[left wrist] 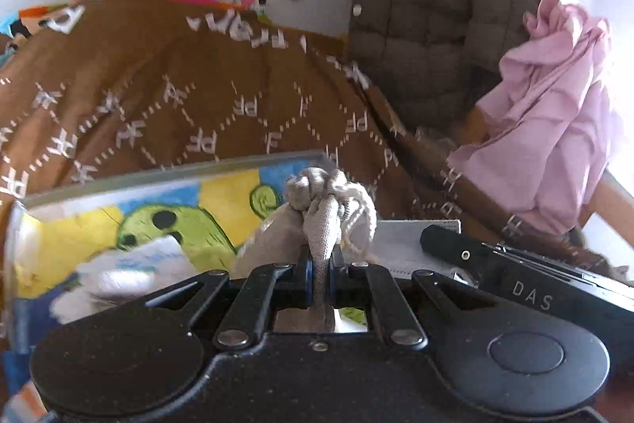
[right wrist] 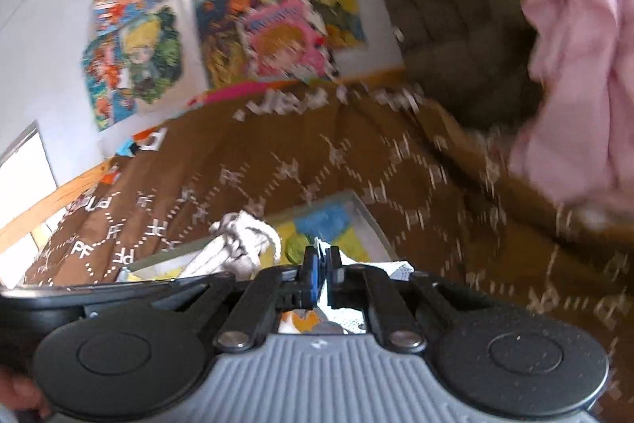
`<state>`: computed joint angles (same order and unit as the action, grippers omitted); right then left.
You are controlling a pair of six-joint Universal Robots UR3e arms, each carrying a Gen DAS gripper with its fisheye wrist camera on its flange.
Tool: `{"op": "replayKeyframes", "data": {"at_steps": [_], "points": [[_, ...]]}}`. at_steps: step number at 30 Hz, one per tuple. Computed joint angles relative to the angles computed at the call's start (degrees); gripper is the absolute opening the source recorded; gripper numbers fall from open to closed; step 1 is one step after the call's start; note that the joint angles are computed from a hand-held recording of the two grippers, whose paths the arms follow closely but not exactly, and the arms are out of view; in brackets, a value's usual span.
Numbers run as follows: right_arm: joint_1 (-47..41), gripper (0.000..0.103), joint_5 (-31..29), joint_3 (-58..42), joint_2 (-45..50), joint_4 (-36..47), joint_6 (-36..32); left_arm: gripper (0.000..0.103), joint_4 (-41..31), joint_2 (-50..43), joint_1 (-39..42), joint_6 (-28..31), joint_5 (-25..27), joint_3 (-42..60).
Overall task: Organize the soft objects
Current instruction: 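Lift the drawstring bag and white mask with both tools over the tray, then open both tools to drop the bag and mask into the tray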
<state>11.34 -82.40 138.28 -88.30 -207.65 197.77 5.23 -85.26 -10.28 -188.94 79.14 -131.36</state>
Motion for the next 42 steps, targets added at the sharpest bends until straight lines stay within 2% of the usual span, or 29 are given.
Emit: {"op": "replayKeyframes", "data": {"at_steps": [6,12,18,19,21,23,27,30,33,35,39,41,42], "points": [[-2.0,0.004,3.3,0.0,3.0,1.2,0.2,0.008,2.7,-4.8,-2.0,1.3,2.3,-0.5],[0.1,0.006,1.2,-1.3,2.1,6.8,-1.1,0.012,0.7,-4.6,-1.9,1.2,2.0,-1.4],[-0.2,0.016,0.9,-0.8,0.0,9.9,-1.0,0.017,-0.5,-1.9,-1.6,0.2,1.9,-3.3],[-0.5,0.016,1.1,-0.7,-0.6,10.6,-1.2,0.021,-0.9,-1.3,-1.6,-0.3,1.7,-3.6],[-0.2,0.021,0.6,-0.3,-2.1,11.5,-1.8,0.029,-1.0,-0.1,-1.8,-1.0,2.0,-4.4],[0.5,0.033,-0.6,-0.2,-3.6,12.5,-2.5,0.034,-1.1,1.1,-2.5,-1.2,2.9,-5.1],[1.4,0.043,-2.4,0.0,-7.9,15.7,-3.4,0.041,-2.2,5.4,-2.7,-2.2,4.6,-6.9],[2.2,0.052,-3.8,0.0,-11.8,18.4,-4.1,0.051,-4.3,10.8,-2.1,-3.6,5.3,-8.4],[3.5,0.06,-5.6,-0.1,-16.3,21.6,-4.4,0.056,-7.8,17.0,-1.6,-4.6,6.3,-9.0],[4.0,0.068,-6.2,0.1,-19.4,23.6,-4.4,0.065,-10.5,21.4,-1.4,-5.5,7.3,-9.2],[4.4,0.078,-6.7,0.3,-26.8,28.5,-4.6,0.069,-16.3,30.4,-2.0,-7.1,10.3,-9.2],[4.7,0.09,-6.9,0.4,-30.4,30.7,-4.4,0.073,-19.5,33.8,-3.3,-7.1,12.4,-8.3],[5.2,0.091,-7.3,0.2,-31.9,31.5,-4.2,0.075,-21.0,35.7,-4.1,-7.0,13.4,-8.0]]}}
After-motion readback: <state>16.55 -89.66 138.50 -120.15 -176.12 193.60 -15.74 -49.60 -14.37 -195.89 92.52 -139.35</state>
